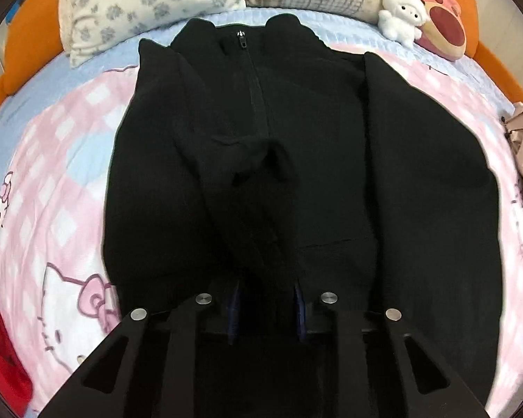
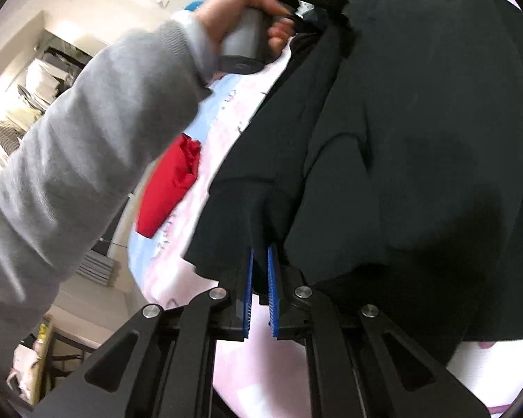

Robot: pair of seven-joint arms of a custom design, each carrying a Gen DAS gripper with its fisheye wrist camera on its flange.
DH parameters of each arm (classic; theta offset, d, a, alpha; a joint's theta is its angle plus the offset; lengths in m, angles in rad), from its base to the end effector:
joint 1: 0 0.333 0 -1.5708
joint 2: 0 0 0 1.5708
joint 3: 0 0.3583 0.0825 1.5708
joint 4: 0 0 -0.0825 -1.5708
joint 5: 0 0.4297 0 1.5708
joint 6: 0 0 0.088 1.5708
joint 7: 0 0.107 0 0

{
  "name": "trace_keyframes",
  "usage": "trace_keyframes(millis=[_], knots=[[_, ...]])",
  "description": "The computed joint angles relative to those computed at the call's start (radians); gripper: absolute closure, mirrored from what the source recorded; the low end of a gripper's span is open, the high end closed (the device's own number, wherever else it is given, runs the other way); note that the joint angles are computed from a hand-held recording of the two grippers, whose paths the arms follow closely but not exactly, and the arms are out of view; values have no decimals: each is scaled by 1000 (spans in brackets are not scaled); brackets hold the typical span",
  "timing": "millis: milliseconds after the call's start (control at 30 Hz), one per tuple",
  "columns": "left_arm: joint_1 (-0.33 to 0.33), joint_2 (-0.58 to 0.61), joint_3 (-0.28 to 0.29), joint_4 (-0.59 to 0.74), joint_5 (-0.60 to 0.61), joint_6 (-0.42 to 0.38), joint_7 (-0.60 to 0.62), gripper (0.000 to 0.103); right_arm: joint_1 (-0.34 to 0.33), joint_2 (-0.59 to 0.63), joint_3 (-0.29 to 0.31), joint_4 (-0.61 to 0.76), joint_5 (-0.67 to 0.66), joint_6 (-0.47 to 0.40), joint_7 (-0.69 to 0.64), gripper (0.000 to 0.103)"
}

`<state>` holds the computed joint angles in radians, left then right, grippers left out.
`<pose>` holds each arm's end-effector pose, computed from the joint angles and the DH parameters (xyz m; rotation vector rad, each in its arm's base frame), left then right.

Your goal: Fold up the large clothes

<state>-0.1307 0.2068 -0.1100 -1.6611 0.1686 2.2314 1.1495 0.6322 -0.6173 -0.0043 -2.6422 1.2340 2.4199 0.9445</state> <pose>0.6918 -0.1578 0.5522 -2.1140 1.8970 -0.3896 0.3260 0.2420 0.4965 -1.8243 1.1740 0.5311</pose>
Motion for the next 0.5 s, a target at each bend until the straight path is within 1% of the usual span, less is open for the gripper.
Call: trace_keyframes(millis=[33, 67, 100, 133, 167, 200, 233, 267, 300, 333, 400, 433, 500], knots=[[-8, -7, 2, -10, 30, 11, -13, 73, -2, -10, 5, -3, -12, -1, 0, 91], [-14, -8, 1, -5, 49, -2, -9, 70, -3, -16, 5, -2, -28, -7, 4, 82], [-7, -7, -6, 6, 17, -17, 25, 49, -2, -24, -6, -1, -39, -27, 3, 75], [13, -11, -20, 13, -67, -27, 89, 24, 1, -25, -19, 4, -38, -45, 0, 64], [22, -24, -27, 8, -120, -28, 119, 21, -6, -35, -24, 4, -49, -58, 6, 58], [25, -48, -29, -7, -148, -16, 131, 23, -20, -64, -27, -4, -74, -66, 14, 56], [27, -77, -32, -25, -171, 2, 148, 21, -30, -85, -32, -9, -98, -76, 21, 50], [29, -95, -34, -35, -193, 16, 166, 19, -43, -116, -41, -17, -127, -87, 31, 39], [30, -125, -38, -54, -222, 36, 191, 13, -62, -154, -50, -29, -161, -93, 48, 35], [30, -146, -41, -64, -240, 44, 210, 12, -76, -183, -55, -35, -188, -90, 68, 34], [24, -167, -47, -62, -242, 34, 224, 11, -107, -231, -77, -47, -242, -72, 99, 34], [21, -170, -49, -53, -242, 21, 230, 10, -136, -269, -82, -58, -284, -56, 124, 34], [8, -150, -58, -4, -218, -23, 225, 10, -219, -329, -63, -83, -396, -10, 194, 29]])
